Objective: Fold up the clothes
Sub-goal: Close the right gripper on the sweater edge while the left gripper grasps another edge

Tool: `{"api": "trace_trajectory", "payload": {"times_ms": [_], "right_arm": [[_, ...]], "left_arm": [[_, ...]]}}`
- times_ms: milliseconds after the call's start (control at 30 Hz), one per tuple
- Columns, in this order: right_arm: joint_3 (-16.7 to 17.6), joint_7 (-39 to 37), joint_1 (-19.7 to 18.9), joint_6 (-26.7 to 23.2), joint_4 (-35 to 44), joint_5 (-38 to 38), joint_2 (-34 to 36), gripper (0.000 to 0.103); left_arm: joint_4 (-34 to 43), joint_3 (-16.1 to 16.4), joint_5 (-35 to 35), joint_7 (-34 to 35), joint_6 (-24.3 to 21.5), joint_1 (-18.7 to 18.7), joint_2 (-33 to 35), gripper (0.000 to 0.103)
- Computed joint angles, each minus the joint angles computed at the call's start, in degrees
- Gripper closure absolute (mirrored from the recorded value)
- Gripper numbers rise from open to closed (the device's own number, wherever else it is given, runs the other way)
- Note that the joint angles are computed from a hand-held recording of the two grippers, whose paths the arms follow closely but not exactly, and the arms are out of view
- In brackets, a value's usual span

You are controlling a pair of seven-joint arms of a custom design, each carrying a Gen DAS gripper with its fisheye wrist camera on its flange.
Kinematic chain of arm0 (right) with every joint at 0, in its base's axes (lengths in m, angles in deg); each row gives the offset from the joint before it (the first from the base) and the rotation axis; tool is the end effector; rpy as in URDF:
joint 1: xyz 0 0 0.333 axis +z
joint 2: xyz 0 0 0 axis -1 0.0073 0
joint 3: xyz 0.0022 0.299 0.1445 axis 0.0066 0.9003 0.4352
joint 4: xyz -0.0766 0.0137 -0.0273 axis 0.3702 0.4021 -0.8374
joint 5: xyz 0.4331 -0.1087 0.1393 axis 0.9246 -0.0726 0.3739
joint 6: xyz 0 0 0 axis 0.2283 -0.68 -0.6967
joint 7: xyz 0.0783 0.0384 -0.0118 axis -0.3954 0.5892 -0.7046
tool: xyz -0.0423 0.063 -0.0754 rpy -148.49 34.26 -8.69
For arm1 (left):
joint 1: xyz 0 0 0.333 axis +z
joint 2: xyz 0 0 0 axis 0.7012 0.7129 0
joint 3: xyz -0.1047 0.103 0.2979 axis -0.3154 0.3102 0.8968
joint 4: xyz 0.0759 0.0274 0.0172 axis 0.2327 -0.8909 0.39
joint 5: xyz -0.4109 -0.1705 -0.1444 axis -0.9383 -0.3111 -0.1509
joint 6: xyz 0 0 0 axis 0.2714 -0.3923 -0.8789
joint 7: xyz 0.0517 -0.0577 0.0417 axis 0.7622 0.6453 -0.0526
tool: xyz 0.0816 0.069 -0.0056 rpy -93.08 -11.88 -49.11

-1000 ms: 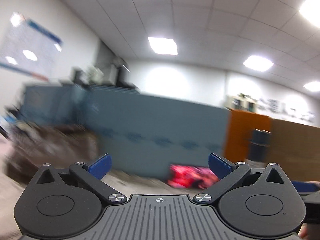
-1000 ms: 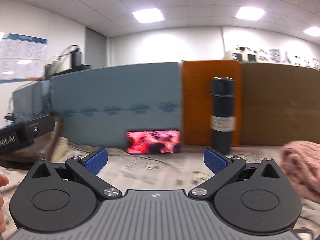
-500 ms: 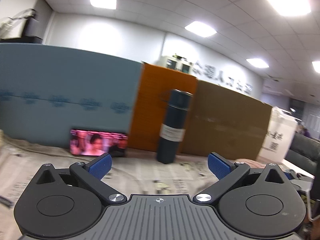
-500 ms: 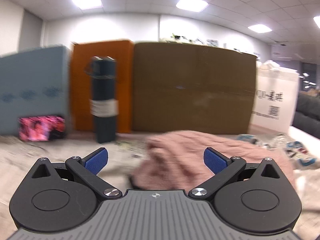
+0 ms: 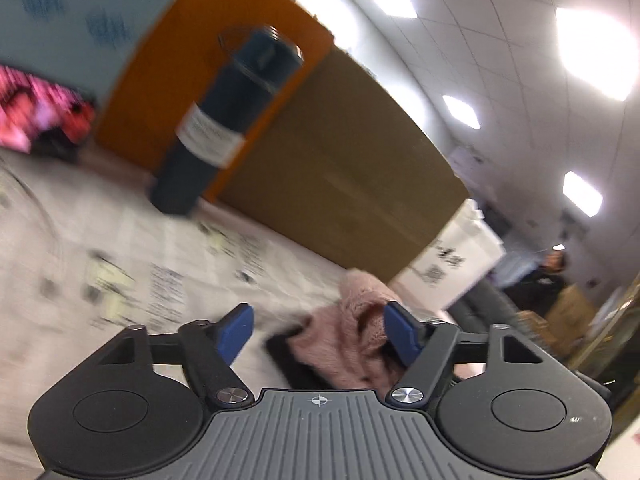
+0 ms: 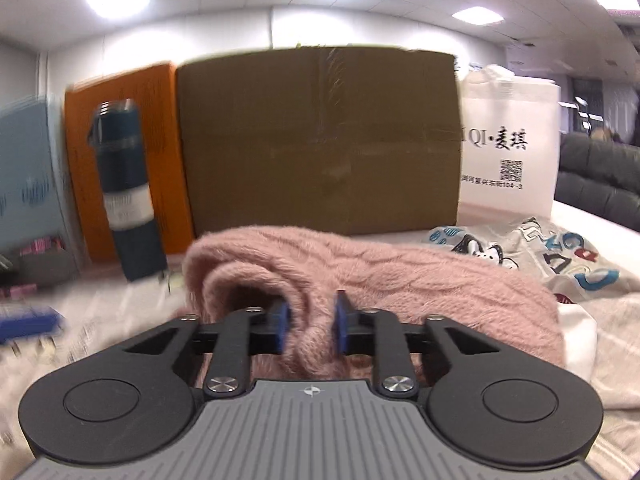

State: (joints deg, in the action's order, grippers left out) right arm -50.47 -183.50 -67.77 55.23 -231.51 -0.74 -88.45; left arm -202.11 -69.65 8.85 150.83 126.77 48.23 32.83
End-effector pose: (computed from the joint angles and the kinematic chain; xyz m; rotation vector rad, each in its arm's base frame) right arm 0.3923 0.2207 0.4005 -0.5937 2.1711 -1.5066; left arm 0.6267 -0.1277 0.4046 0.8038 -2.0576 1.5373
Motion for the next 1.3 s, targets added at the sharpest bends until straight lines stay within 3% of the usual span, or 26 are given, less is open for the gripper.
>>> {"api": "trace_trajectory", "payload": {"times_ms": [300,467,500,533,633,833,967,1167,1300], "right_arm": [[3.5,13.4,1.6,-7.9,-3.8,-0.5,-4.9,0.088],[3.9,16.9,2.5,-9.7,-4.9,-0.4,-6.2,0.088],[3.9,17.4,2.7,-9.6,-5.2,-0.4,-6.5,0.088],[4.1,17.9,2.8,-9.9,-5.3,-0.6,-6.6,0.088],[4.9,19.6,3.0,-11.4,-5.5,-1.3,-6.5,0.089],[8.4,25.4,4.7,-16.7,-7.8,-10.5,-6.4,0.090],[8.1,22.7,6.7,-19.3,-6.2,-13.6,-5.6,0.090],[7.5,21.2,7.6,-17.1,-3.1,-19.4,-5.0,0.090],[6.4,22.7,6.8,-12.6,-0.3,-25.0,-2.9,0.090]], "left_arm": [[-1.0,-2.6,2.4,0.5,5.8,-3.9,0.2,0.041],[-2.8,-3.2,2.4,4.8,8.7,-5.7,-0.9,0.061],[-3.7,-3.2,2.3,7.4,9.1,-5.9,-1.7,0.066],[-4.9,-3.1,1.6,10.6,9.8,-6.2,-2.8,0.079],[-8.7,-2.3,-2.4,20.2,10.7,-6.8,-6.2,0.084],[-12.5,1.2,-7.6,27.1,5.3,-6.9,-10.8,0.086],[-13.3,3.5,-8.7,28.7,0.4,-6.0,-12.7,0.086],[-11.8,6.8,-9.7,32.2,-4.4,-2.8,-13.3,0.086],[-10.6,8.5,-13.3,36.0,-3.8,0.0,-13.2,0.087]]}}
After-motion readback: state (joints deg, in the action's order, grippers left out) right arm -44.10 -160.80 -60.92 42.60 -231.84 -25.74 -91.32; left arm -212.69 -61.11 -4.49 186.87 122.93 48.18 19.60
